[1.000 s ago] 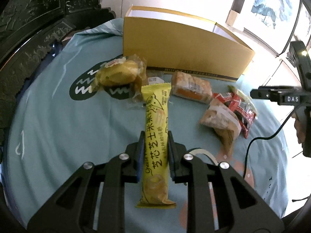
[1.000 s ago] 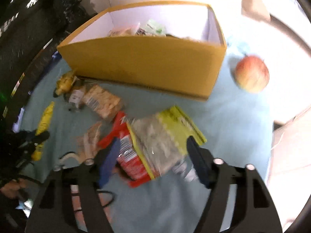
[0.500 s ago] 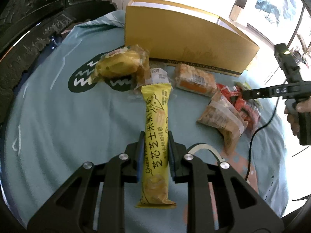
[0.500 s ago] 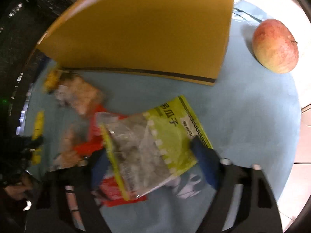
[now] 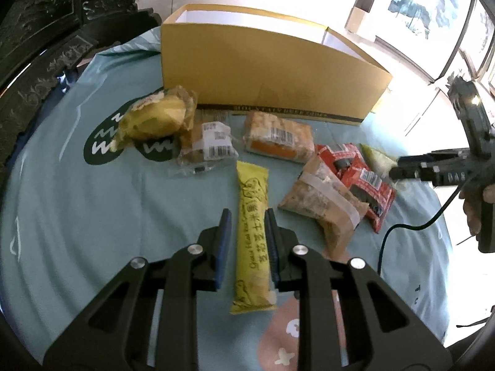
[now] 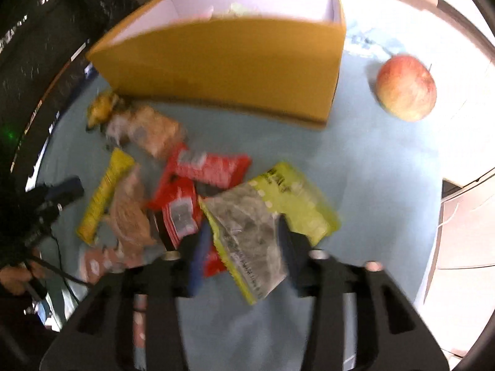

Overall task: Organize snacks
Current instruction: 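Lift the yellow bar and green seed bag off the pile, then carry the yellow bar and green seed bag over the yellow box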

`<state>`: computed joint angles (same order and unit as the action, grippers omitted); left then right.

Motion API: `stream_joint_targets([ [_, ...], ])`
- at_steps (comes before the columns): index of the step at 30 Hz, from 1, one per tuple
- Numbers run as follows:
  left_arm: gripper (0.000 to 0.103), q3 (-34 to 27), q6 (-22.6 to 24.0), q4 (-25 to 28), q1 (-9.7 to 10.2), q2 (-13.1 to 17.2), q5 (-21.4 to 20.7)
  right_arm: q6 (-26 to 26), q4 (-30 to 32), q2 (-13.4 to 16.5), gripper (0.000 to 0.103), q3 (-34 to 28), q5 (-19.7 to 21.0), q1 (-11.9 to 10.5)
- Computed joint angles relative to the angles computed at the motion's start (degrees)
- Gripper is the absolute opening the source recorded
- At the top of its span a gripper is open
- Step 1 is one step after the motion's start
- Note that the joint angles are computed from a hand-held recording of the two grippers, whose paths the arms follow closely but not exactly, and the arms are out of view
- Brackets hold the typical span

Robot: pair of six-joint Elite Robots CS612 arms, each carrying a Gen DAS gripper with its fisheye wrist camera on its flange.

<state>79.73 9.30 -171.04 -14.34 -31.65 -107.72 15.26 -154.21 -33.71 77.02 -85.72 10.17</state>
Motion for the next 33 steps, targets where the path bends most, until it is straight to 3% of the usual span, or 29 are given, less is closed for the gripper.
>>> stream_joint_targets([
  [2,0.021,0.1,0.1,-0.3,0.03,0.0,0.0,0.7,-2.0,-0.6,0.068,1.5,0.0,-0.3],
  [4,0.021,0.1,0.2,-0.8,0.03,0.0,0.7,6.9,-4.0,-1.5,0.075,2.9,-2.2,-0.6],
  [6,0.021,-0.4,-0.1,-0.2,0.06,0.3,1.9,15.0,-3.7,-2.1,0.096,3.7,-3.3,-1.0],
  [8,0.021,-0.9,-0.5,0.7,0.03,0.7,2.7,18.8,-2.3,-1.7,0.096,3.1,-3.0,-1.2],
  [10,0.023,-0.9,0.4,0.4,-0.27,0.9,3.3,20.3,1.7,-0.6,0.096,0.6,-6.2,-0.3],
  [14,0.056,0.0,3.5,-4.0,-1.74,1.5,6.2,23.2,8.2,2.0,0.094,-3.7,-9.9,1.0],
  [17,0.057,-0.2,5.3,-4.5,-2.57,1.7,6.9,19.8,9.3,2.7,0.082,-4.5,-12.3,1.9],
  [18,0.055,-0.1,6.5,-4.5,-2.80,1.8,7.4,19.2,8.1,2.5,0.073,-4.0,-11.8,1.8],
  [19,0.046,0.0,8.2,-3.9,-3.06,1.8,8.0,18.4,7.4,2.2,0.069,-3.4,-11.2,1.7],
  [20,0.020,-0.1,10.5,-2.1,-3.15,1.9,8.5,17.3,6.1,1.6,0.066,-2.2,-9.7,1.3],
  [25,0.019,-0.3,8.3,-2.2,-1.48,2.1,4.6,16.6,-1.8,-1.8,0.063,5.1,-5.2,-0.5],
  [27,0.019,0.5,7.6,-5.1,-0.90,1.6,3.4,16.7,-6.1,-3.8,0.063,9.1,-4.1,-1.1],
  [33,0.019,1.1,2.6,-11.1,0.19,0.3,1.2,16.8,-14.7,-8.0,0.063,15.3,-4.1,-1.8],
])
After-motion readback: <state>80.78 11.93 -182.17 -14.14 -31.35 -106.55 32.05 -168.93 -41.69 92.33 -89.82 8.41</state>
